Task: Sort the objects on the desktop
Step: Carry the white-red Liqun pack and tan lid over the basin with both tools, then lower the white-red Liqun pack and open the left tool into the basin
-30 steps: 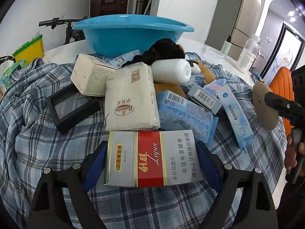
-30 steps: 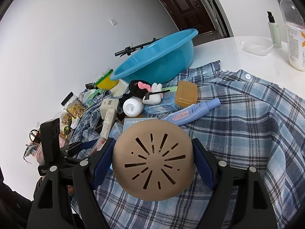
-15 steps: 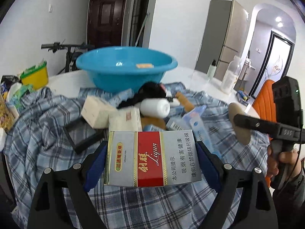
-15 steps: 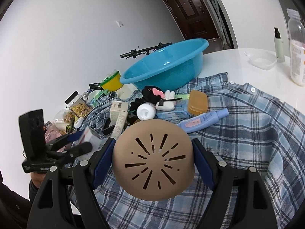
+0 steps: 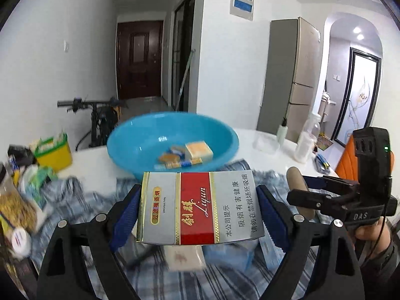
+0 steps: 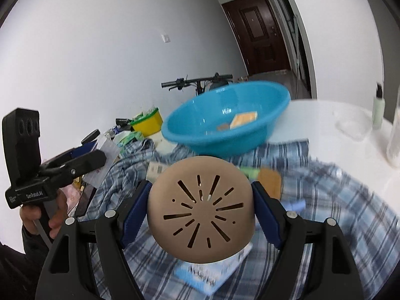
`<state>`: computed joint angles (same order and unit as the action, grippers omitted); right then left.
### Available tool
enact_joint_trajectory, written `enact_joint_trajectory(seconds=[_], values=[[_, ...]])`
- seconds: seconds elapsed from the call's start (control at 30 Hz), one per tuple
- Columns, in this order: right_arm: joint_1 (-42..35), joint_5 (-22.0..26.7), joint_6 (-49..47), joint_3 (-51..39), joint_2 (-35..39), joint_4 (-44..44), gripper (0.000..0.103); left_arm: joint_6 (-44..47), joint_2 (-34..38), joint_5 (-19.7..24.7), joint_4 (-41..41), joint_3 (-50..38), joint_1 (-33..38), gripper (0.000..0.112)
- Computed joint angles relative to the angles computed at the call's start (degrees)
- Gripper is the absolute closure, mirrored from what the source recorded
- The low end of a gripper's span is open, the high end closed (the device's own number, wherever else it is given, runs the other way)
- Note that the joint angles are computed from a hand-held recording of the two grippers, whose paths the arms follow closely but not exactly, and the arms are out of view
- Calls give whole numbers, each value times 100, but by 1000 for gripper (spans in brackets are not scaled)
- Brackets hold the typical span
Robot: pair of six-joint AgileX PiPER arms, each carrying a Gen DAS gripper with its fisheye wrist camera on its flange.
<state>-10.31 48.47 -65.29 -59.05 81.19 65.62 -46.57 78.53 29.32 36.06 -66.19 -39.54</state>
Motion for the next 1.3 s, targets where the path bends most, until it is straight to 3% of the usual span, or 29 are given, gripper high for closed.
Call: enact_joint_trajectory(seconds=[0.27,0.67,0.77,0.87,0.93,1.03,1.1,1.3], values=[[367,-197,680,-1592,596,-466,25,1053,805,193,-648,-1518,501,22],[1061,-130,2257,-4620,1996,-1890,25,1806,1974,492,-1211,-3450,1098,22],[1214,-252,2355,-5015,2330,-2011,25,1885,2172,376,-1307,-3596,1294,22],[1371,-65,2773,-5613,2801,-2568,25,2068,2353,142,-1677,-3493,1550,22],[1433,149,2941,-6100,3151,-2764,25,2307,2650,419,-1907,-3865,1642,22],[1453,435,3163,-6786,3638,-2785,25,2387,2838,471,-2106,-3966,1783,22],[1478,486,3286,-7032,3842,-2829,25,2202,2896,487,-1815,-3940,1788,22],[1504,631,3487,-7462,4175,-3069,25,2354,3056,550,-2093,-4027,1955,22]])
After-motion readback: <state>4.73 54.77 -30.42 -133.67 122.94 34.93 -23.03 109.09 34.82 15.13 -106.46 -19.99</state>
